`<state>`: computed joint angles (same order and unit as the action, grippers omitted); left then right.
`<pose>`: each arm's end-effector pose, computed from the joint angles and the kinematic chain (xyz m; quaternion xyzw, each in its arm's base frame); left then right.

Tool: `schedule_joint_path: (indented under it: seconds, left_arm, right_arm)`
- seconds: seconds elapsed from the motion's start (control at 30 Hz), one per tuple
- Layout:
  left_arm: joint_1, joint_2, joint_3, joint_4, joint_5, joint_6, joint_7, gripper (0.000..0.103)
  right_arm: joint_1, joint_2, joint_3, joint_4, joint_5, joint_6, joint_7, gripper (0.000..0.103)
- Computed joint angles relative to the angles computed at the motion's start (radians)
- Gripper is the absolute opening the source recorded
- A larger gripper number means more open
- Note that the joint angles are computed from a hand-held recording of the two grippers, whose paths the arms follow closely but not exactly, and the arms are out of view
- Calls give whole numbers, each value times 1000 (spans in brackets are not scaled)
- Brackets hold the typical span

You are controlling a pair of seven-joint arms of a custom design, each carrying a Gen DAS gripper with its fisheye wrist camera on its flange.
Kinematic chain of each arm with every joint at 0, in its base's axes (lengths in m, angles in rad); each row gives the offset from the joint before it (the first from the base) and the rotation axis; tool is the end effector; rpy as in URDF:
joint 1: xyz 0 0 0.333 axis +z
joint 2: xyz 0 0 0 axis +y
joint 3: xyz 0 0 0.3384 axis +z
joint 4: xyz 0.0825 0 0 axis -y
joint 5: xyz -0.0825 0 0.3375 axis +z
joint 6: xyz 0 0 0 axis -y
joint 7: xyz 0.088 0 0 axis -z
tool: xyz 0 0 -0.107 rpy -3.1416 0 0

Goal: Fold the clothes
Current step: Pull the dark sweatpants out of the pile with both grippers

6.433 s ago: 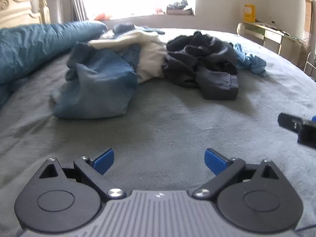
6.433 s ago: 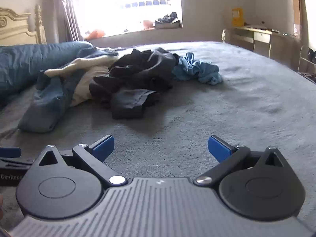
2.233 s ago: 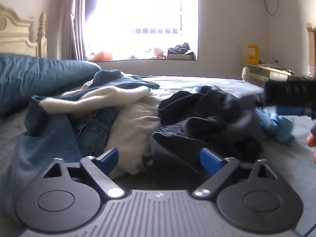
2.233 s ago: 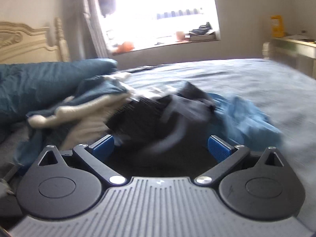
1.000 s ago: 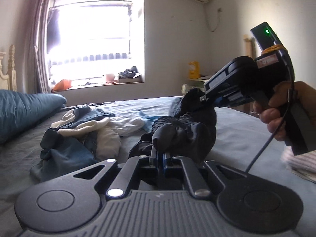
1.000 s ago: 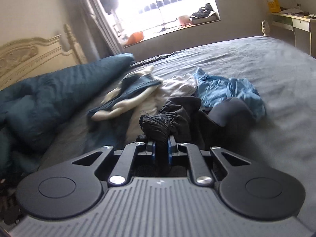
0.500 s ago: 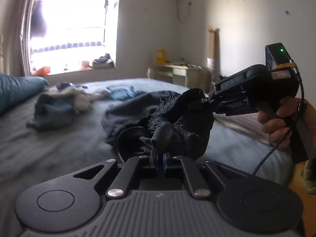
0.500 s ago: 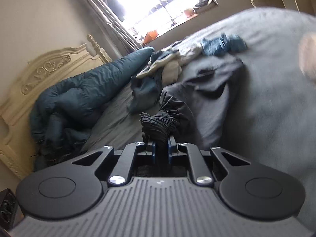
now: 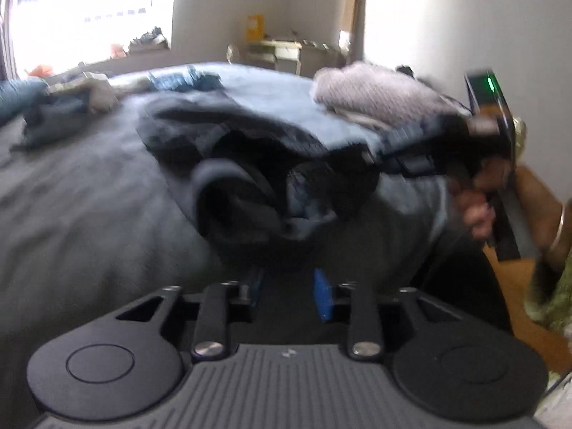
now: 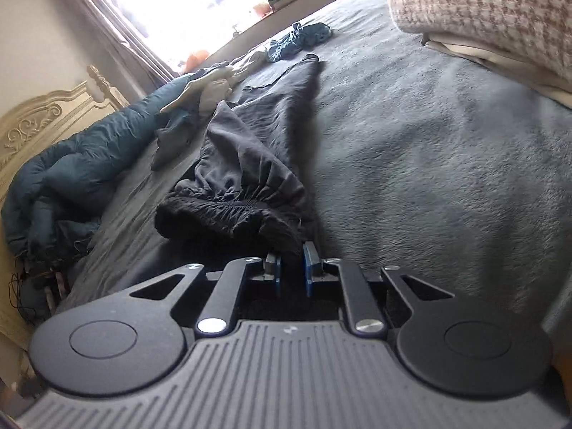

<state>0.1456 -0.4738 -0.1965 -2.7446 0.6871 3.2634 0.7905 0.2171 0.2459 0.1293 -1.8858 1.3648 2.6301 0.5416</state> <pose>0.3522 -0.0899 0.5061 -0.6222 0.6342 -0.3409 0.3074 0.5839 0.1785 0.4635 -0.6956 0.5311 0.0241 0.4831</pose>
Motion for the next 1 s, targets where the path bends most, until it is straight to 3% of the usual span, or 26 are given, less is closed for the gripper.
schedule_joint_path:
  seconds: [0.03, 0.17, 0.33, 0.4, 0.5, 0.63, 0.8, 0.9, 1.0]
  left_arm:
    - [50, -8, -29, 10, 9, 8, 2, 51]
    - [261, 66, -176, 154, 77, 6, 43, 54]
    - [349, 304, -270, 406, 262, -87, 141, 54]
    - [325, 399, -268, 494, 314, -141, 201, 52]
    - [271, 504, -244, 577, 299, -195, 340, 49]
    - [221, 577, -202, 637, 296, -211, 406, 28]
    - [161, 616, -137, 681, 284, -247, 435, 23]
    - [114, 626, -95, 699, 287, -297, 427, 11]
    - [80, 618, -55, 702, 257, -279, 379, 7]
  right_arm:
    - [-3, 6, 1, 3, 11, -3, -22, 12]
    - [-19, 17, 6, -11, 93, -13, -121, 13]
    - [-35, 23, 1, -16, 163, -55, -218, 13]
    - [-38, 25, -3, -13, 174, -71, -243, 13]
    - [-43, 27, -6, -9, 186, -88, -273, 13]
    - [-49, 36, -11, 2, 189, -106, -281, 13]
    - [-56, 42, -10, 11, 199, -118, -291, 13]
    - [-52, 45, -9, 18, 196, -109, -300, 13]
    - [-34, 30, -7, 17, 173, -60, -315, 17]
